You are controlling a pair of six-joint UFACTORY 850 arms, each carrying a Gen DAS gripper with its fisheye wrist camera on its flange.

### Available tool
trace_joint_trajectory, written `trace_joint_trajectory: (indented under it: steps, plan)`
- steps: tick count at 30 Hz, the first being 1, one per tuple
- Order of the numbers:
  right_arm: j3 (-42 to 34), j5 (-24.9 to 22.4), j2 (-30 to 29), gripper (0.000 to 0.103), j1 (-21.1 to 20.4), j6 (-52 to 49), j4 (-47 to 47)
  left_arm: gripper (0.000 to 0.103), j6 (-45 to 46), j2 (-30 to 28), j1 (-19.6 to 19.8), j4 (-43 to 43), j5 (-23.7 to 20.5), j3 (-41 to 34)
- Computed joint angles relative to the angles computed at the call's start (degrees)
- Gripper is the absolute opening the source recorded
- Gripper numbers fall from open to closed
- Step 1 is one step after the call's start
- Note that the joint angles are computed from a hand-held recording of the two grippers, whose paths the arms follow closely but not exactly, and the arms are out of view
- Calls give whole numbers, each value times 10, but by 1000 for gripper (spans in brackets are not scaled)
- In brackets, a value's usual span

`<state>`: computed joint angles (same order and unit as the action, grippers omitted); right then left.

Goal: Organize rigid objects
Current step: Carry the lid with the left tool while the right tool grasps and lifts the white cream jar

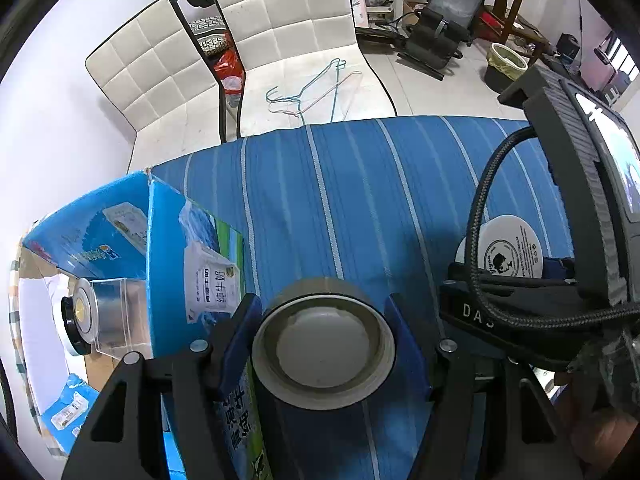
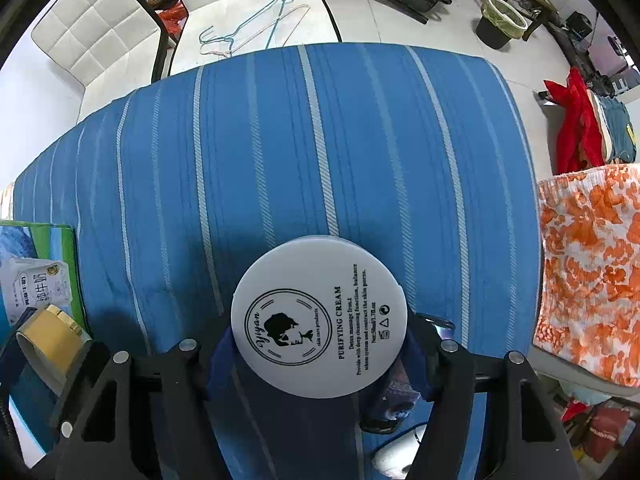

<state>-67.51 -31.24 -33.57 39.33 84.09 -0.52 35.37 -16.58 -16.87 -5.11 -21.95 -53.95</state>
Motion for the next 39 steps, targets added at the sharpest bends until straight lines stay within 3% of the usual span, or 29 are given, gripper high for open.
trace_joint_trajectory:
  steps: [10, 19, 25, 30, 36, 39]
  plan:
    - [26, -14, 65, 70, 28, 104, -90, 62, 107, 53, 18, -77, -11, 21]
    - [-7, -85, 107, 70, 82, 202, -176, 62, 228, 113, 75, -158, -63, 17]
    - [-88, -158, 94, 70, 126, 233, -206, 62, 308, 135, 135, -203, -103, -4]
    - [-195, -217, 49, 70, 153, 231, -219, 62, 366, 132, 194, -237, -142, -39]
    - [-318, -244, -17, 70, 167, 222, -223, 62, 408, 92, 263, -255, -199, -108]
    - [-398, -244, -68, 70, 169, 208, -220, 62, 397, 37, 303, -242, -237, -177]
